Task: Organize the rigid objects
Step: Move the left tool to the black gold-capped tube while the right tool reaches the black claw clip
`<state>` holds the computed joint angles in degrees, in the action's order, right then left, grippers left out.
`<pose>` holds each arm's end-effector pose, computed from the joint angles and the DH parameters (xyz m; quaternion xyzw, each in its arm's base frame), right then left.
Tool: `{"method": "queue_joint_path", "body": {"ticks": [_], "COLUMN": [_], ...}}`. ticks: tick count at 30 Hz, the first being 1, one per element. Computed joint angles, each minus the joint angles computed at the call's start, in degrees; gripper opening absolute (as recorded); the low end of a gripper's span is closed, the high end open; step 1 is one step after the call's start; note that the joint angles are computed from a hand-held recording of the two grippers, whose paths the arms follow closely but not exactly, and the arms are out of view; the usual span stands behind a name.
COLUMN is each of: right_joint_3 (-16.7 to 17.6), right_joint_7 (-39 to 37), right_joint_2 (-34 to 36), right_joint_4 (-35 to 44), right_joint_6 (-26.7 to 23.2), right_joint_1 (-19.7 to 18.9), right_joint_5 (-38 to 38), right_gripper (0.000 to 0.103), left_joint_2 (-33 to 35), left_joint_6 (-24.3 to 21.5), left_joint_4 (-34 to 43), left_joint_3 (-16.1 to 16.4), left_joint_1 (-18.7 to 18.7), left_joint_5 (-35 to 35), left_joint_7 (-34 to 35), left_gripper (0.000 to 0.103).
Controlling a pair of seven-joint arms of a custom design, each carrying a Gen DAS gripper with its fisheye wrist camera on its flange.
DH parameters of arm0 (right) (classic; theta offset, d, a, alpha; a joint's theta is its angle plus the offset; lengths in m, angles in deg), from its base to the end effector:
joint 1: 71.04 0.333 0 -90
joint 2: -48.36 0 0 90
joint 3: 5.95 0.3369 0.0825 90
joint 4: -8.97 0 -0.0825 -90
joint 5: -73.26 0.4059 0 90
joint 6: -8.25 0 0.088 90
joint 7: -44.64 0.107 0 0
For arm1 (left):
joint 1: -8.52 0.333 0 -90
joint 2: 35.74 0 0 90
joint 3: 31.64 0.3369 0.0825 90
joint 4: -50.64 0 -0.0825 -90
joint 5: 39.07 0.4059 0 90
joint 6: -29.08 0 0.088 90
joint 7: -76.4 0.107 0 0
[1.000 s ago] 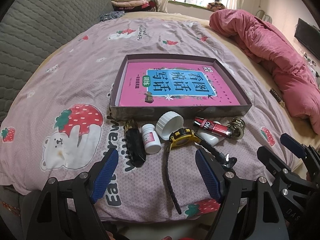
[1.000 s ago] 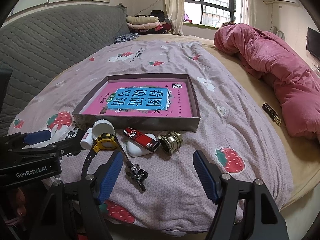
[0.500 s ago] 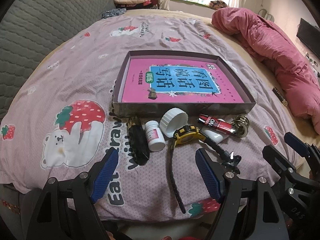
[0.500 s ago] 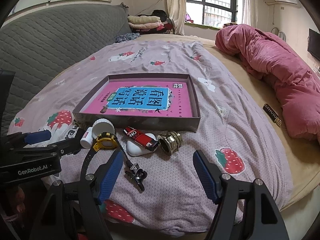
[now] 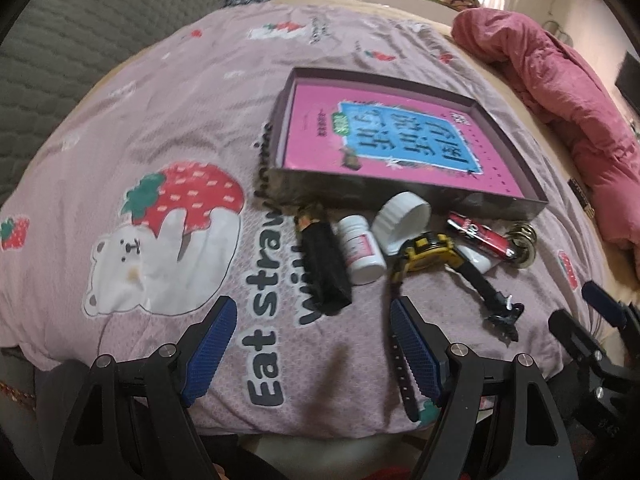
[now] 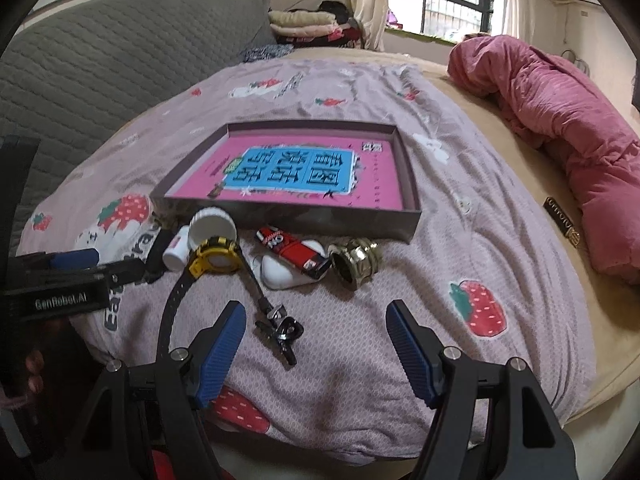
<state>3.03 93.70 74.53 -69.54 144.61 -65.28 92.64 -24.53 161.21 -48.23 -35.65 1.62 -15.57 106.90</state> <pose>0.7467 0.1730 0.5351 -0.8693 0.3751 -0.1361 0.2916 0.6681 -0.1170 0.5212 -0.8635 0.4368 -0.1567 0.1975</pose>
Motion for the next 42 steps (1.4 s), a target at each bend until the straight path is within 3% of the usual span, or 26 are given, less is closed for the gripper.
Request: {"method": "queue_joint_path", "body": {"ticks": [8, 13, 21, 34, 39, 42], "right_joint_3": [-0.09, -0.29, -0.74, -0.47, -0.02, -0.23], "right_joint_7": [-1.23, -1.53, 0.0, -1.03, -2.84, -3.53], "right_joint_2": [1.77, 2.67, 3.99, 5.02, 5.47, 6.21], "right_joint_4": [2.45, 3.64, 5.25, 6.09, 6.89, 7.83], "right_joint_6": [-3.82, -6.01, -7.67, -8.3, -10.2, -10.84], "right_joint_1": [-0.06, 0.28, 0.79, 1.1, 0.93, 1.29], "right_joint_5": [-1.25, -1.98, -3.24, -4.73, -4.08, -4.59], "right_gripper": [0.072, 0.072, 0.072, 0.072, 0.069, 0.063], "left_joint_2": [0.86, 1.71, 3.69, 11.49, 12.17, 11.95], "left_joint_6": [1.07, -1.24, -1.2, -10.89, -11.15, -10.96], "left_joint_4": [-0.23, 0.49, 2.77, 13.45, 14.26, 14.06], "left_joint_3": [0.05, 0.7, 1.26, 2.66, 3.08, 3.25], "left_joint_1": [0.87, 0.96, 1.56, 0.6, 0.41, 0.18], "left_joint_5": [-3.45, -4.19, -5.21, -6.27, -5.91, -5.19], "left_joint_7": [2.28, 1.6, 1.32, 3.87, 4.1, 4.13], "left_gripper": [0.08, 0.08, 0.08, 0.081, 0.079, 0.072]}}
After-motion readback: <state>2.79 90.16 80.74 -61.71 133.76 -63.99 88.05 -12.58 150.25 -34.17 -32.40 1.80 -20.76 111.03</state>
